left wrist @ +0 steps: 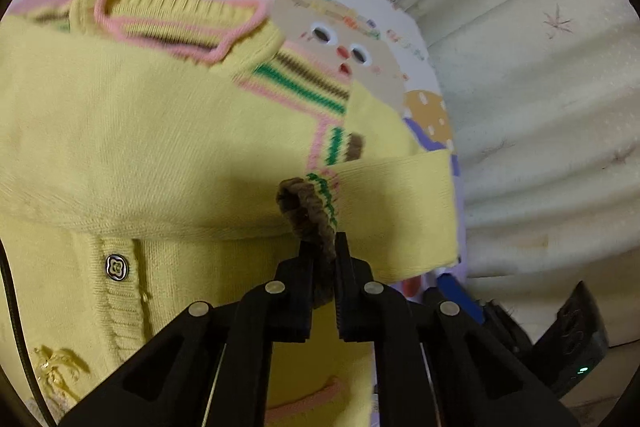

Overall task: Fold large clothes
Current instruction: 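Close the left gripper on the striped cuff, then lift the cuff with the left gripper and lay the sleeve along the body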

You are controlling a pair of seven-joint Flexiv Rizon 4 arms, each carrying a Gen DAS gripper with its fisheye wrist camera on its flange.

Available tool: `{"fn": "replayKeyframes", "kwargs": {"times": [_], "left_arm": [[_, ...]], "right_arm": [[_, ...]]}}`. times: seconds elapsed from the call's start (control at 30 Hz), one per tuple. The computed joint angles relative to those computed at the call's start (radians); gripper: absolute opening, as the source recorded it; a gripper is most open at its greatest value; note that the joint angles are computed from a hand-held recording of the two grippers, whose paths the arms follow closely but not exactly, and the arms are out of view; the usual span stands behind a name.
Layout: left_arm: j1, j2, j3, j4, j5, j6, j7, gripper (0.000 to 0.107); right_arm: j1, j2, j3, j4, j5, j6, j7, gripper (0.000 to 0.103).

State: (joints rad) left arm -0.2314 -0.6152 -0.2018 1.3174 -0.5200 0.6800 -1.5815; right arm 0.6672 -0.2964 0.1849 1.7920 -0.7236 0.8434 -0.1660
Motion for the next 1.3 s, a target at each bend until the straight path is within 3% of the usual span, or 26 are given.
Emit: {"fn": "replayKeyframes", "kwargs": {"times": [0.47,0.73,0.97,1.3], "left_arm": [[0.015,0.032,0.001,-0.138,-0.024,0.108,-0.025,0.006],[0.055,0.092,0.047,-0.096,0.023,0.170,-0.048,0.006],[0.113,0.092,0.078,-0.069,0.054,0.105,-0.064,0.006],[0.159,0.084,0.046,-0.026,-0.020,0.077,-0.017,0.006]], "right_arm": [[-0.008,-0.066,-0.040,-0.050,-0.009,0.122,0.058,0.026],[0.013,-0.113,-0.066,-0.115,-0.001,0.138,0.051,0.026],[0.036,-0.155,-0.074,-0.178,0.021,0.102,0.021,0.026],[0.097,-0.214,-0.094,-0.289,0.018,-0.082,-0.068,0.026]]}}
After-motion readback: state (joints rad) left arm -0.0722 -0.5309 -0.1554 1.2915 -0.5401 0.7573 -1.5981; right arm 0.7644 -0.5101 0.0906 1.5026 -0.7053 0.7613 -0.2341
